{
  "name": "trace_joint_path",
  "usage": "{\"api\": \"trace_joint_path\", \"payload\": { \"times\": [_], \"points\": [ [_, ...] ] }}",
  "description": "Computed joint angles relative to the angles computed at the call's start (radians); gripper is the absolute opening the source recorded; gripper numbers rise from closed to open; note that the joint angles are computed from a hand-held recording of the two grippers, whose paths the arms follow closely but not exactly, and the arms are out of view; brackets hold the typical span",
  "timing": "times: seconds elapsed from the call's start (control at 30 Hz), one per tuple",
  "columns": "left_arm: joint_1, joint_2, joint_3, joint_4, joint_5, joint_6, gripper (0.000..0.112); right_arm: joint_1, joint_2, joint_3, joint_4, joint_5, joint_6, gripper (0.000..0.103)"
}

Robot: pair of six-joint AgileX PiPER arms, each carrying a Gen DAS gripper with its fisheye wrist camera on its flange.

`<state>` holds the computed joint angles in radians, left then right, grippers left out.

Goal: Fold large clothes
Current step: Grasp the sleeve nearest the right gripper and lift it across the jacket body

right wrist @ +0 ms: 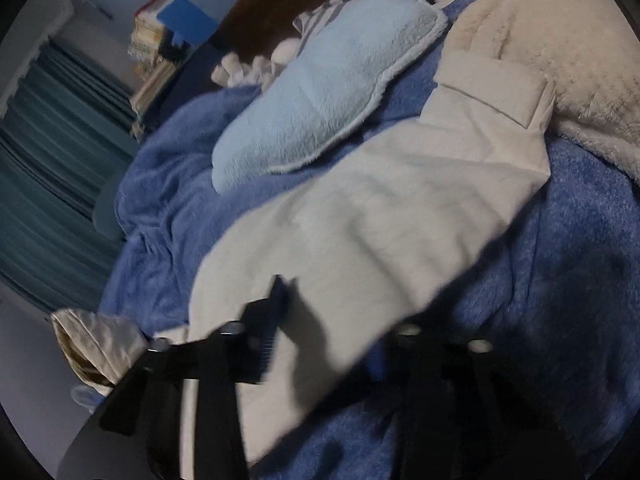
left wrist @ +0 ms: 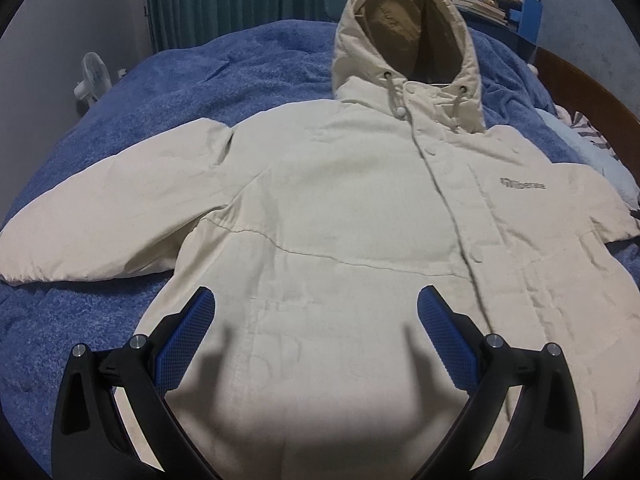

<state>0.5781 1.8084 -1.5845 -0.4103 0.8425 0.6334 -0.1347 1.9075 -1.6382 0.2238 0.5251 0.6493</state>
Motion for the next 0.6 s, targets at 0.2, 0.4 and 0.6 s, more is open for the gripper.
{"api": "trace_joint_path", "payload": {
  "times": [0.2, 0.4, 0.6],
  "points": [
    [0.001, 0.043, -0.042, 0.072, -0.008, -0.090, 0.096, 0.148, -0.081, -0.081, -0.358, 0.020, 0.199, 0.013],
    [-0.004, 0.028, -0.027, 0.124, -0.045, -0.120, 0.096, 0.329, -0.140, -0.175, -0.378, 0.042, 0.154, 0.012],
    [-0.007, 0.017, -0.022, 0.138, -0.055, -0.127, 0.096, 0.508, -0.034, -0.345, -0.242, 0.139, -0.005, 0.012]
  ]
}}
